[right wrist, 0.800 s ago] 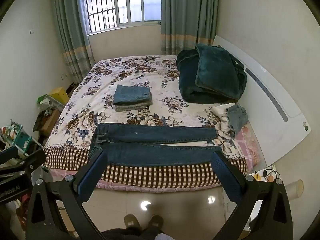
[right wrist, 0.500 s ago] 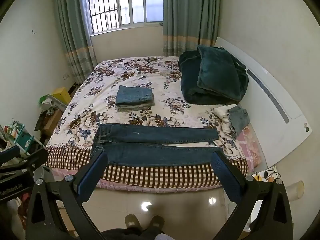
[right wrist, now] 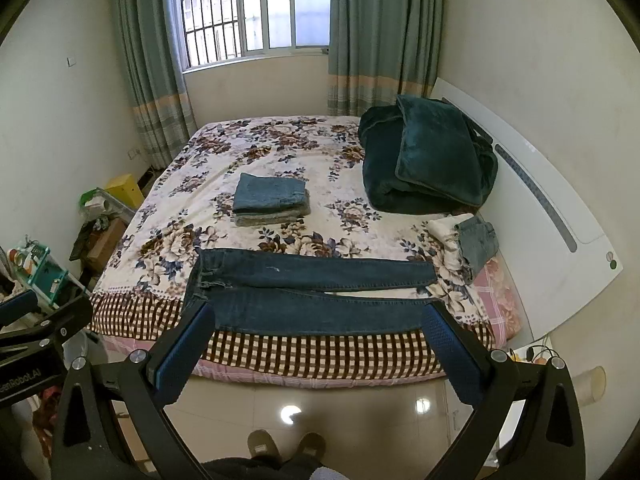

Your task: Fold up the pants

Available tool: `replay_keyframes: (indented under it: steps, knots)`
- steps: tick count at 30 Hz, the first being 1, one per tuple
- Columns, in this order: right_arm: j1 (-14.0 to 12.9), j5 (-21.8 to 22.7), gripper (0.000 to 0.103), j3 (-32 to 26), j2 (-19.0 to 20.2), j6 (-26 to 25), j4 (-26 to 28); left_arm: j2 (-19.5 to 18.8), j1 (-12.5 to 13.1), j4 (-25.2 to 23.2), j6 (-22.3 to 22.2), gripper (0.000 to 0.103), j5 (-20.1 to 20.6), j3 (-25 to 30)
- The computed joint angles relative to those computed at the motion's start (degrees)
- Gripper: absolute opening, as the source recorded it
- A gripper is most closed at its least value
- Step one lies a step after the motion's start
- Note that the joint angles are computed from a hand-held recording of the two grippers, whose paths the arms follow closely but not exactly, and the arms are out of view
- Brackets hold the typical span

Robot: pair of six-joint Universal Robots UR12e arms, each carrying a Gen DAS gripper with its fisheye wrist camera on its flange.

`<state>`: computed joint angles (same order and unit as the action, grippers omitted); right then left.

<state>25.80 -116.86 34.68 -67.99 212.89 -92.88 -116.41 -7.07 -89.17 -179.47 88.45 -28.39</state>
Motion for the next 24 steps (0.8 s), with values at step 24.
replay_keyframes:
  steps: [24]
  knots:
    - [0.26,0.13,0.103,-9.95,4.15,-1.38,5.96,-0.14,-0.04,0.50,-0.41,0.103,0.18,0.55]
